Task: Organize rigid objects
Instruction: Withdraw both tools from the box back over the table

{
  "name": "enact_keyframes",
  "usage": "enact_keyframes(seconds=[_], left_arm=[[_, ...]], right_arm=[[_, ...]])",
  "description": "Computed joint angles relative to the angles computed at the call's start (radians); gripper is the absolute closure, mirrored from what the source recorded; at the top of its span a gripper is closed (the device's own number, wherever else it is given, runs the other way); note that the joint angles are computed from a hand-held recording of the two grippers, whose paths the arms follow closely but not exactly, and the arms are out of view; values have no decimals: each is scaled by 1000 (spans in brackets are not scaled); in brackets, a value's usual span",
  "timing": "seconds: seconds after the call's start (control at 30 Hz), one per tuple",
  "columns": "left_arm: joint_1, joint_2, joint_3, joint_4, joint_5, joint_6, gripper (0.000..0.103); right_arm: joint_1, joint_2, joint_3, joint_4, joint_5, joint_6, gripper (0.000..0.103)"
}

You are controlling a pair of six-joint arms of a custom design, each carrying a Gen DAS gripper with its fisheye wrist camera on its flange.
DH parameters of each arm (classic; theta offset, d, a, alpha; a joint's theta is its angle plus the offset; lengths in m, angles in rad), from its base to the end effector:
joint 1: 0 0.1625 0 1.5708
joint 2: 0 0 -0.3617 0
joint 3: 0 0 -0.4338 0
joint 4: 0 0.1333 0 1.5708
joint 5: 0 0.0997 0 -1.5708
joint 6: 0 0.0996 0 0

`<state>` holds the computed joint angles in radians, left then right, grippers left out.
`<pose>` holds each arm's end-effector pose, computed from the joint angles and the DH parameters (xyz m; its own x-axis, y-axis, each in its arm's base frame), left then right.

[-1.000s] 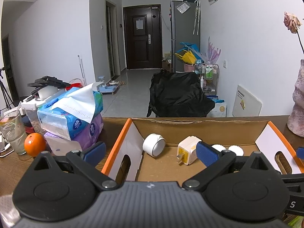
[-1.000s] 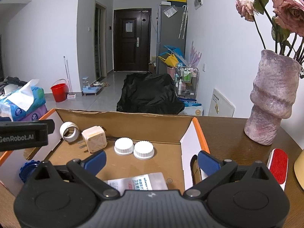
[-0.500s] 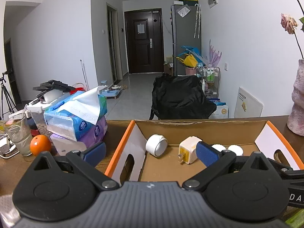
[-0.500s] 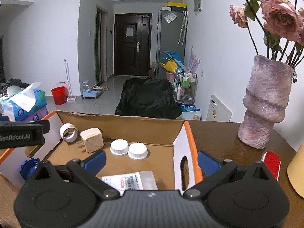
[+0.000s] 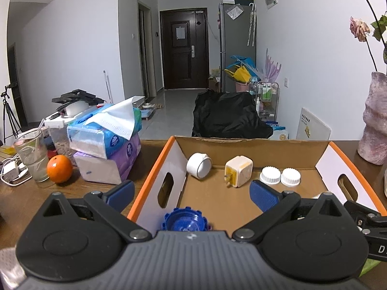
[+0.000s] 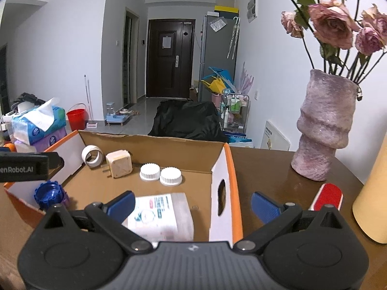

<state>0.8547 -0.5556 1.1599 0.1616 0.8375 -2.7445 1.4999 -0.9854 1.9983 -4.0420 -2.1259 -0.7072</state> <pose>-0.2749 -0.6205 -0.0164 -0.6329 0.3164 -0.7066 0.7589 0.4344 -0.4852 0.0434 -0.5292 0.1855 -0.6214 0.3701 0.6906 -0.5206 0.4636 -0.7169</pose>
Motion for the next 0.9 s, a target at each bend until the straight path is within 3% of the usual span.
enact_keyframes(seconds=[0.9], left_arm=[[-78,-201,344,-8,-49,-161,0]], right_arm=[[-15,-101,300,-193,8,7,0]])
